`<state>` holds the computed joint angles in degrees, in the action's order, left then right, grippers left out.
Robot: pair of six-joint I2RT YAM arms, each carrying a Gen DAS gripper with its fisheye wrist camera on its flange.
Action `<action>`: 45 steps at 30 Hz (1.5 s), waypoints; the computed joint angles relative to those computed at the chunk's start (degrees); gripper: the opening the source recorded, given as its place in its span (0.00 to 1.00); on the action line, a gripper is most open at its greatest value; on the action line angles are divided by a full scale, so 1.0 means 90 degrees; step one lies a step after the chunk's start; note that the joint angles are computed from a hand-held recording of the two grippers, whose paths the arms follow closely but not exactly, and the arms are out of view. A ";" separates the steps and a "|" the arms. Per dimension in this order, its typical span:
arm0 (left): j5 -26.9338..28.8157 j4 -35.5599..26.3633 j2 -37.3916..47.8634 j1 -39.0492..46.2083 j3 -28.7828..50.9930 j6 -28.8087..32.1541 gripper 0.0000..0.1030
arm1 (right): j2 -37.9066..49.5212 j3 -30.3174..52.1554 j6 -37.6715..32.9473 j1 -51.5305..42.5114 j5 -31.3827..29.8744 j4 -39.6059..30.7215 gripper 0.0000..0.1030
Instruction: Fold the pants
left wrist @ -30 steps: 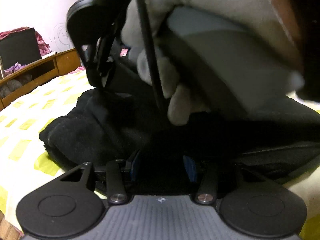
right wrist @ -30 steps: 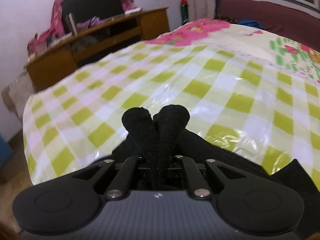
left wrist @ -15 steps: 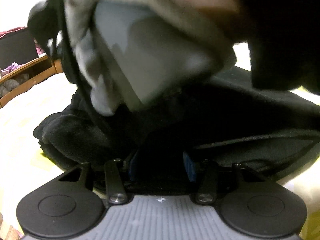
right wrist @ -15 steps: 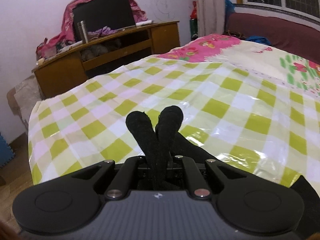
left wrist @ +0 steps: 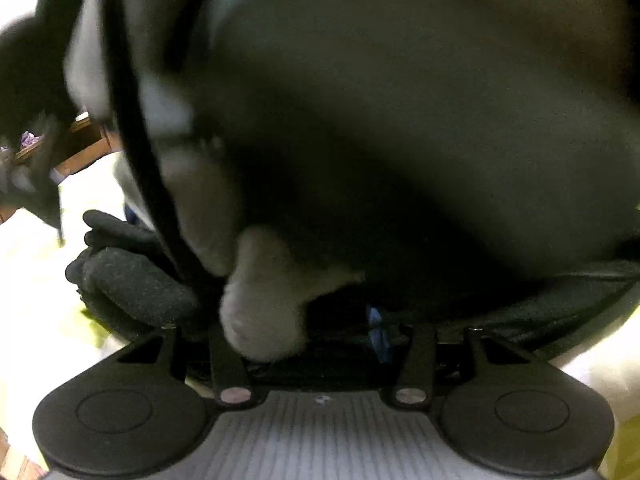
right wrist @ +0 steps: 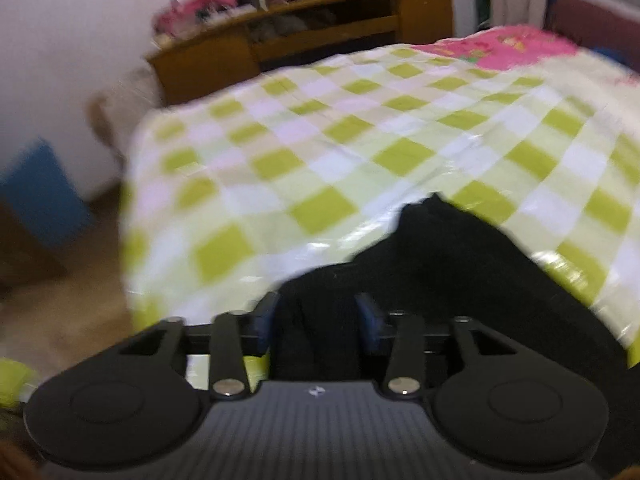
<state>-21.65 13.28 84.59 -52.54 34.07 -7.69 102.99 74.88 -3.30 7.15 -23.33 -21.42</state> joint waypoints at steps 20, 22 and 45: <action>-0.0454 0.0176 -0.1412 0.0677 -0.0578 -0.0387 0.60 | -0.2969 -0.2980 -0.0239 -0.4830 0.0479 0.0213 0.49; -0.0400 0.0195 -0.1226 0.0593 -0.0399 -0.0281 0.60 | -0.2600 -0.2892 -0.0126 -0.5404 -0.0092 -0.0034 0.52; -0.0568 -0.1421 0.0258 -0.0584 0.1248 0.0423 0.59 | -0.0077 -0.2099 -0.0674 -0.6940 -0.4527 -0.1848 0.14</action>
<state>-26.76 0.49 86.91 -57.80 45.30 -3.88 102.29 55.99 -9.37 -55.31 -64.07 -38.05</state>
